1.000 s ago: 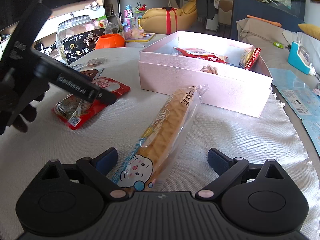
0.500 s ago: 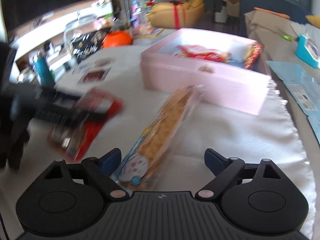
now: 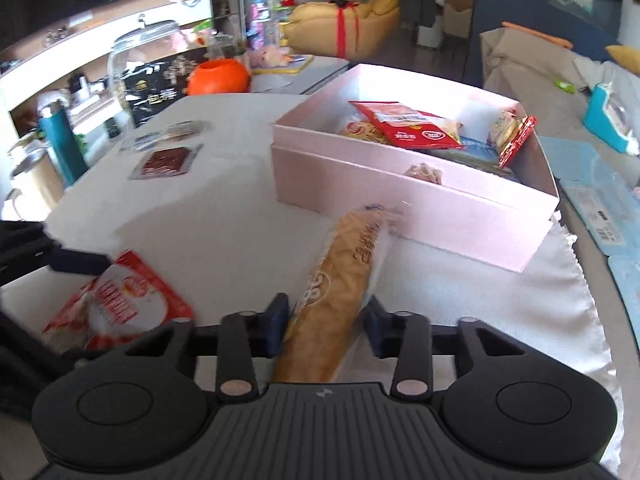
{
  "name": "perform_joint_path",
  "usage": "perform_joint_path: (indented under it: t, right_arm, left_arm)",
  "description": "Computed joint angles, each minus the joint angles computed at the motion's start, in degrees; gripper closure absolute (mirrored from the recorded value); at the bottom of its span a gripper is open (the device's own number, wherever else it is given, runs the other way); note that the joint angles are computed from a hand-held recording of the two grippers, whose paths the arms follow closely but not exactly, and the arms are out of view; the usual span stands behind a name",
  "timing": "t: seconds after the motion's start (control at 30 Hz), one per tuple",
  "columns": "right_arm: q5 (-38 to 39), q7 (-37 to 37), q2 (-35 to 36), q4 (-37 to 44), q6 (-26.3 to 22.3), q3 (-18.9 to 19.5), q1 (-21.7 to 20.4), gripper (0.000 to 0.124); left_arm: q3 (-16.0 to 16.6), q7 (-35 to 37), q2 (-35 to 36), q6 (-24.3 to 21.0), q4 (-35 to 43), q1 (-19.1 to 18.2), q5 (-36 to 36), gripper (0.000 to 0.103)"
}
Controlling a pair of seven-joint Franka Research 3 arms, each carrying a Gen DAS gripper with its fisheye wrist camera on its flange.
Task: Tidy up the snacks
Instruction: 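Close the right tool on the bread stick packet while the left tool holds the duck packet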
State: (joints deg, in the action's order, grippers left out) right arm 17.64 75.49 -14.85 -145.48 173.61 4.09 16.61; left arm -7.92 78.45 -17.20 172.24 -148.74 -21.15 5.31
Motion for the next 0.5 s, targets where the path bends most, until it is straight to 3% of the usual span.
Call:
perform_joint_path:
  t: [0.03, 0.1, 0.27, 0.47, 0.5]
  right_arm:
    - [2.4, -2.0, -1.1, -0.4, -0.9, -2.2, 2.1, 0.094]
    - [6.3, -5.7, -4.1, -1.6, -2.9, -5.4, 4.4, 0.094]
    - [4.7, -4.3, -10.3, -5.3, -2.4, -3.0, -1.0, 0.095]
    - [7.2, -6.3, -14.3, -6.3, 1.1, -6.9, 1.8, 0.095]
    - [7.5, -6.6, -14.5, -6.3, 1.7, -7.2, 2.2, 0.095]
  left_arm:
    - [1.5, 0.7, -0.3, 0.4, -0.3, -1.6, -1.9, 0.027]
    - [3.9, 2.5, -1.1, 1.1, -0.9, -4.4, -5.1, 0.029]
    - [4.7, 2.1, -2.8, 4.9, -1.7, -5.6, -6.3, 0.031]
    - [3.6, 0.0, -3.9, 7.8, 0.4, -4.9, -2.6, 0.045]
    - [2.6, -0.6, -3.7, 7.5, 0.9, -3.9, -1.5, 0.073]
